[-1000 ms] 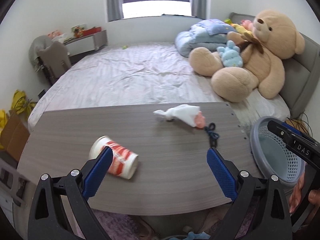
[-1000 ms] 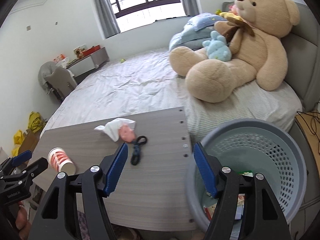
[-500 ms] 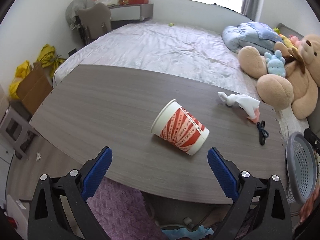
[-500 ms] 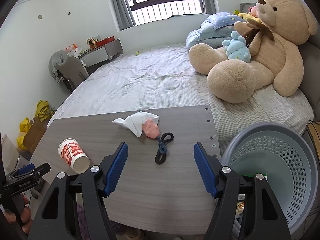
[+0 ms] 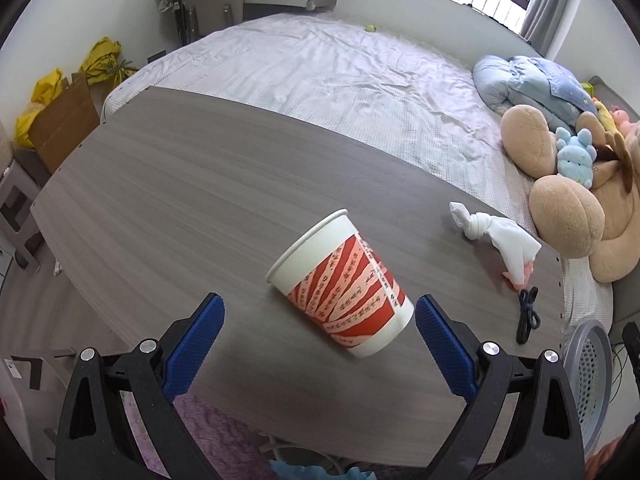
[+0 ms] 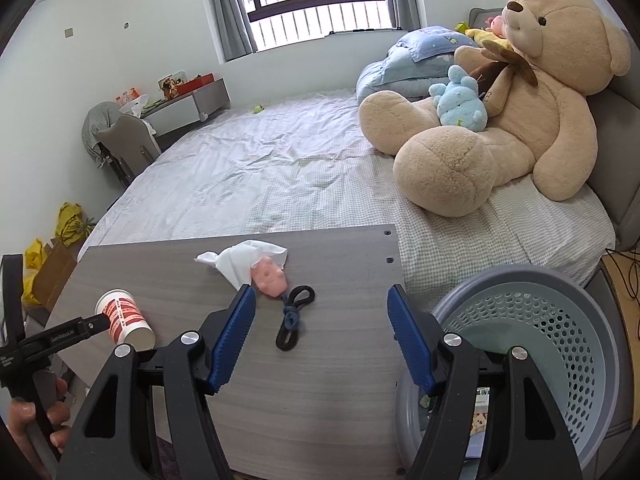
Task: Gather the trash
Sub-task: 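Grasp the red-and-white paper cup with the left gripper, then grasp the black cord with the right gripper while the left holds the cup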
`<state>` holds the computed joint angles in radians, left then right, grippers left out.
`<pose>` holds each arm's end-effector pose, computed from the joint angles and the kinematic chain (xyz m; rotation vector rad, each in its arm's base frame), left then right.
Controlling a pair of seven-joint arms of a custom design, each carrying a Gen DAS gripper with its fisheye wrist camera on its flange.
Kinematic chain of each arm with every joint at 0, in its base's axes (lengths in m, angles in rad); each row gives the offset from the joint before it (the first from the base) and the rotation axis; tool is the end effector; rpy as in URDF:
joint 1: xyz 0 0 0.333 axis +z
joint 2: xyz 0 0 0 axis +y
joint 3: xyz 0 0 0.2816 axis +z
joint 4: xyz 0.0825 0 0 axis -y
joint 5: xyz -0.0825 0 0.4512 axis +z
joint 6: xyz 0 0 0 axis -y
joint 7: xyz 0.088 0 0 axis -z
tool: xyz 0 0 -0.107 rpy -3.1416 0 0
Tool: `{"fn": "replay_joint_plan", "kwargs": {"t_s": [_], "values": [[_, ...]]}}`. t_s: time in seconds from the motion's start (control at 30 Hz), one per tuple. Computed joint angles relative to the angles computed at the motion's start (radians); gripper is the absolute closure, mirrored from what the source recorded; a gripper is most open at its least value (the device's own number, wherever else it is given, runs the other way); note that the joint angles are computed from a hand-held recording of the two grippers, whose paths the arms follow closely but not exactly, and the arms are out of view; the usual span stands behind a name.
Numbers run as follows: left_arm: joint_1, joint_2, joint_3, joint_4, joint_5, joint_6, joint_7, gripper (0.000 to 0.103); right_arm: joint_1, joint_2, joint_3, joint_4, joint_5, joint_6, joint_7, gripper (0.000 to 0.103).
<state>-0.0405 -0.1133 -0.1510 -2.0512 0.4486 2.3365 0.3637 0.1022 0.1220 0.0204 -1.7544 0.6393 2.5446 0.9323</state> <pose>0.6138 -0.1137 0.4735 -2.4576 1.0488 -0.4827 0.7016 0.0783 0.5135 -1.9193 1.3460 -0.3618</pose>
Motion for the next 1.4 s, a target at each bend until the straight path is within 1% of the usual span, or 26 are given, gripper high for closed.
{"fn": "replay_joint_plan", "kwargs": {"t_s": [0.1,0.27,0.47,0.5,0.57,0.7,0.73,0.83,1.03,1.23,1.4], "values": [[0.001,0.044,0.005,0.036,-0.019,-0.002,-0.013,0.009,-0.002,0.010,0.000,0.015,0.001,-0.007,-0.002,0.037],[-0.001,0.100,0.012,0.083,-0.011,-0.027,-0.022,0.009,-0.006,0.024,-0.001,0.028,-0.008,-0.016,0.013,0.037],[0.001,0.131,0.025,0.096,-0.001,-0.008,-0.046,0.009,-0.006,0.039,0.001,0.040,-0.032,-0.022,0.038,0.037],[0.001,0.134,0.026,0.097,0.001,-0.008,-0.048,0.011,-0.006,0.041,0.002,0.041,-0.035,-0.022,0.040,0.037],[0.002,0.135,0.028,0.092,0.003,0.006,-0.044,0.019,-0.004,0.044,0.003,0.041,-0.042,-0.021,0.045,0.037],[0.008,0.139,0.033,0.081,-0.016,0.043,-0.015,0.038,-0.001,0.048,0.005,0.039,-0.059,-0.021,0.056,0.037],[0.010,0.139,0.035,0.077,-0.019,0.050,-0.008,0.041,0.000,0.051,0.005,0.041,-0.064,-0.023,0.062,0.037],[0.012,0.130,0.036,0.063,0.000,0.067,-0.011,0.042,0.001,0.058,0.006,0.043,-0.075,-0.025,0.069,0.037],[0.013,0.088,0.029,0.031,0.078,0.088,-0.019,0.042,0.006,0.077,0.008,0.043,-0.096,-0.021,0.081,0.037],[0.005,0.067,0.014,0.030,0.119,0.108,0.016,0.042,0.017,0.123,0.008,0.061,-0.154,-0.025,0.131,0.037],[-0.006,0.059,0.003,0.036,0.147,0.140,0.062,0.042,0.033,0.166,0.010,0.090,-0.216,-0.028,0.169,0.038]]}}
